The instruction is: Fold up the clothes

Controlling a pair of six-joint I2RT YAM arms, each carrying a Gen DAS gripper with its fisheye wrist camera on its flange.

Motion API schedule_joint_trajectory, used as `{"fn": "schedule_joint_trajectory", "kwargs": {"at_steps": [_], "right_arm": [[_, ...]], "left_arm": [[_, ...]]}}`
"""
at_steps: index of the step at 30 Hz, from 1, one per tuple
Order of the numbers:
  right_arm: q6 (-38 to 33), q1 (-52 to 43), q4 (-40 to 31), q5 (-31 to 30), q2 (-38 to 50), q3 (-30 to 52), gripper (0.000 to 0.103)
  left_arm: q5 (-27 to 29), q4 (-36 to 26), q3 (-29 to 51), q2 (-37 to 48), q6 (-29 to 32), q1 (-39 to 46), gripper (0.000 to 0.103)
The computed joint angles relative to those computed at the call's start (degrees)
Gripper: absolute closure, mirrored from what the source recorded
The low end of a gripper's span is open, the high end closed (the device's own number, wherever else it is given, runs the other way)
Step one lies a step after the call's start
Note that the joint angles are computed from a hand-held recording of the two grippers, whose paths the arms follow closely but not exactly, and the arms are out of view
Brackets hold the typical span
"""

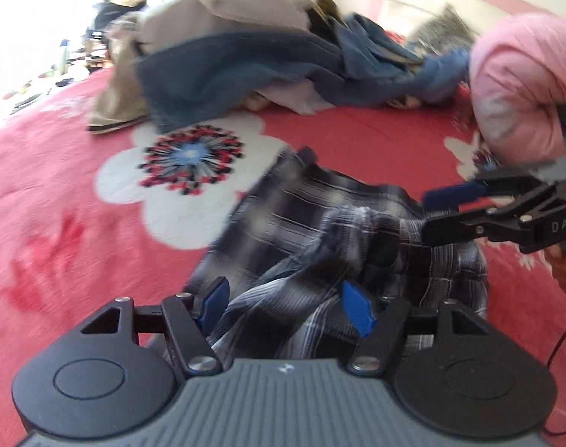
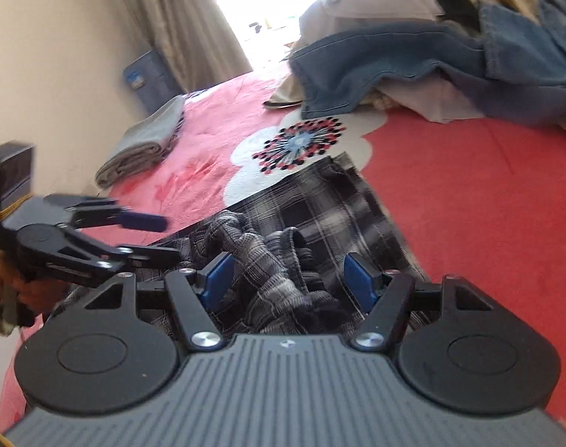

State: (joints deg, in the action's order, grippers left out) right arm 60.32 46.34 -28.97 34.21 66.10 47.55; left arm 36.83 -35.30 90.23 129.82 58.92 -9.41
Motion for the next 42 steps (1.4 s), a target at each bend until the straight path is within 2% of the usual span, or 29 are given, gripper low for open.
{"fn": "schedule_joint_trajectory", "kwargs": {"at_steps": [2,5,7,9,13,16,17,18,19,20,21,22,26,29,37,42], "right_arm": [[-6.34,-4.02,3.53,-5.76,-0.53,-0.98,0.038],[-14.45,-11.97,9.64,-18.61,-0.03,-2.45,0.038],[-17.65,-16.8,11.2,-26.75,1.85,-2.09,0.037],[-19.54,-20.07,10.9,-32.72,4.3,-0.67,0.037],[-20.21,-23.88,10.03,-40.38,6.59,0.84,0.033],[-19.31,-25.05,10.73,-43.28,6.81,1.0,0.033],[-19.49,-24.8,10.53,-43.29,7.25,1.56,0.033],[-19.97,-24.05,9.89,-42.38,7.89,2.5,0.037],[-20.49,-23.03,8.66,-40.85,8.78,3.81,0.05],[-20.92,-21.65,6.58,-38.41,9.96,5.66,0.058],[-20.82,-20.44,4.77,-36.19,10.86,7.27,0.078],[-19.99,-19.7,3.72,-34.79,11.2,8.31,0.084],[-18.1,-17.45,-0.75,-29.76,11.29,12.51,0.089],[-18.28,-18.59,-2.76,-29.4,10.98,15.61,0.089],[-22.24,-26.46,-5.07,-33.18,13.13,21.24,0.089],[-22.78,-29.84,-4.68,-36.03,13.07,18.98,0.089]], "left_arm": [[0.45,3.91,-3.8,-0.67,1.99,-0.55,0.04],[1.94,11.85,-11.23,-2.57,4.91,-0.49,0.04],[2.99,17.29,-15.38,-3.46,5.62,-0.06,0.04],[4.1,20.16,-17.41,-3.67,5.85,0.47,0.04],[5.89,21.79,-17.68,-3.13,5.24,1.08,0.04],[6.71,23.61,-18.27,-2.91,4.29,1.19,0.04],[6.81,24.5,-18.63,-2.88,3.72,1.16,0.039],[6.84,25.22,-18.99,-2.92,3.18,1.15,0.039],[6.83,25.65,-19.3,-3.03,2.79,1.17,0.04],[6.8,26.4,-19.78,-3.17,2.32,1.2,0.04],[6.81,27.34,-20.37,-3.42,1.82,1.24,0.04],[6.94,27.87,-20.83,-3.84,1.34,1.34,0.04],[7.71,28.66,-21.79,-6.49,-0.64,1.89,0.04],[8.56,28.42,-20.8,-8.16,-1.71,1.88,0.04],[5.37,25.67,-12.08,-3.66,-6.5,-1.32,0.039],[4.05,28.07,-12.5,-1.36,-6.3,-2.54,0.039]]}}
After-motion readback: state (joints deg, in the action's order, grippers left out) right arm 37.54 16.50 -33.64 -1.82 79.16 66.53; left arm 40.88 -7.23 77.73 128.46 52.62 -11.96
